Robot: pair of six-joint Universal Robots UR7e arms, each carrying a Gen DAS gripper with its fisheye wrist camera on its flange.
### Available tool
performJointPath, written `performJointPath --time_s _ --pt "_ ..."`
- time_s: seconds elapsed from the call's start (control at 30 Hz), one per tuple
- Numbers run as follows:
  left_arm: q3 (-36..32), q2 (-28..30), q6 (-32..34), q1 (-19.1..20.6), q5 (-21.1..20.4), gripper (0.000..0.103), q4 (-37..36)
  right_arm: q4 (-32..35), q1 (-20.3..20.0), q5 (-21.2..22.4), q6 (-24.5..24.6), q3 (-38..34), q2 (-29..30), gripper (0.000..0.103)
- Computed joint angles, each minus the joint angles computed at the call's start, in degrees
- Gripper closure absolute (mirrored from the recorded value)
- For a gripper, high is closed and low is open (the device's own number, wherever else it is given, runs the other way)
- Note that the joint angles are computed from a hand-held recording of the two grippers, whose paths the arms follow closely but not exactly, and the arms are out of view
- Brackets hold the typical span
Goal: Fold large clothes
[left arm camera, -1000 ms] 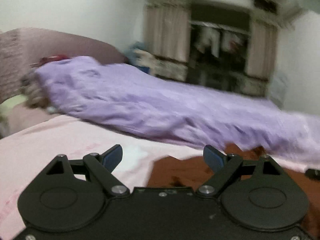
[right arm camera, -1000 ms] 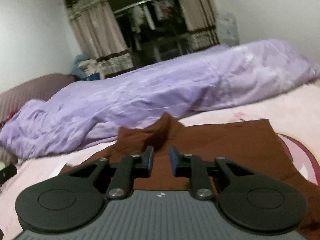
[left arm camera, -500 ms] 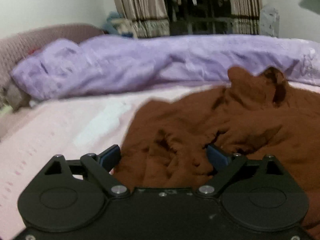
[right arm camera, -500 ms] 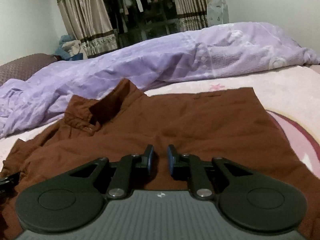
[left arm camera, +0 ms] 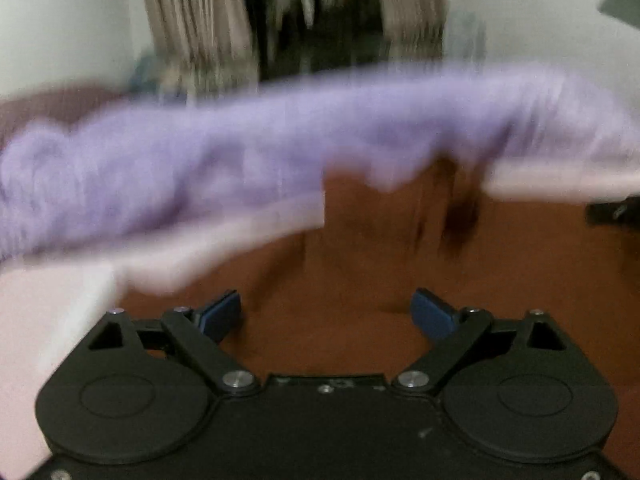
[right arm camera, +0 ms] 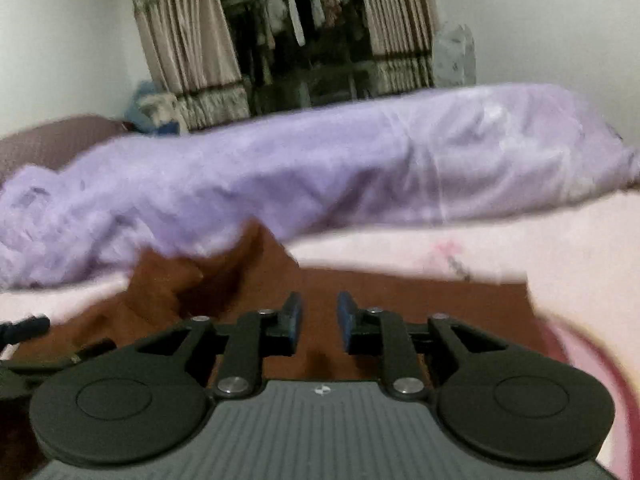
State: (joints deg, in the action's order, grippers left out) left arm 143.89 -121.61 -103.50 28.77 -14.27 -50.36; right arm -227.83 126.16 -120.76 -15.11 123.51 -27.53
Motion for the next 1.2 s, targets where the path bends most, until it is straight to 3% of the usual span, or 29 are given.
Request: performJointPath --time_s 0.13,0.3,0.37,0.47,0.57,0.6,0.63,0.7,0.73,0.9,1.07,1.2 --pt "-0.95 -0.4 0.49 0.01 0.68 0.006 0.01 2.22 -1.55 1.74 2.61 0.21 -0.5 0.075" --pt "-1.75 1.33 -8.77 -2.67 -0.91 0.007 8.84 -1.3 -0.21 0.82 2.03 1.29 -0.45 0.075" --pt "-2.67 0.3 -13.44 -5.5 -2.8 0.007 15.54 -4.07 1.44 -0.84 -1.46 2.11 -0.96 0.074" --pt "-4.57 1.56 -25.68 -9.06 -6.64 0.007 29.39 -12.03 2.7 -4.51 -8.75 1.14 0.0 0.072" --pt "-6.63 -0.97 -36.41 -10.96 -9.74 0.008 40.03 -14.64 0.44 -4.38 -10.09 1.63 -0.76 0.072" --pt "-6.96 -2.69 -37.99 -9.96 -9.7 0.008 41.17 -13.91 -0.94 -4.0 -10.03 1.74 -0.91 0.072" --pt "-7.39 -3.7 -37.17 -7.31 -8.87 0.008 39.91 -11.55 -2.37 -3.77 -8.67 1.92 -1.3 0.072" --pt "-7.25 -6.2 -29.05 -0.15 -5.5 0.006 31.32 -4.06 -5.59 -1.62 -3.15 2.43 -3.09 0.072" --pt "-6.72 -7.31 -26.54 1.27 -4.23 0.006 28.79 -3.4 -5.81 -1.05 -2.34 2.53 -3.54 0.072" --pt "-6.77 -6.17 -28.02 0.88 -4.53 0.006 29.99 -4.99 -4.02 -3.82 -5.53 1.29 -1.92 0.067" --pt "-8.37 -7.68 -30.09 -3.21 -7.37 0.008 33.89 -11.15 -2.19 -2.2 -8.11 3.17 -2.5 0.066" --pt "-9.21 -6.31 -43.38 -13.34 -15.81 0.008 47.8 -11.24 0.77 2.35 -5.05 4.27 -3.36 0.066"
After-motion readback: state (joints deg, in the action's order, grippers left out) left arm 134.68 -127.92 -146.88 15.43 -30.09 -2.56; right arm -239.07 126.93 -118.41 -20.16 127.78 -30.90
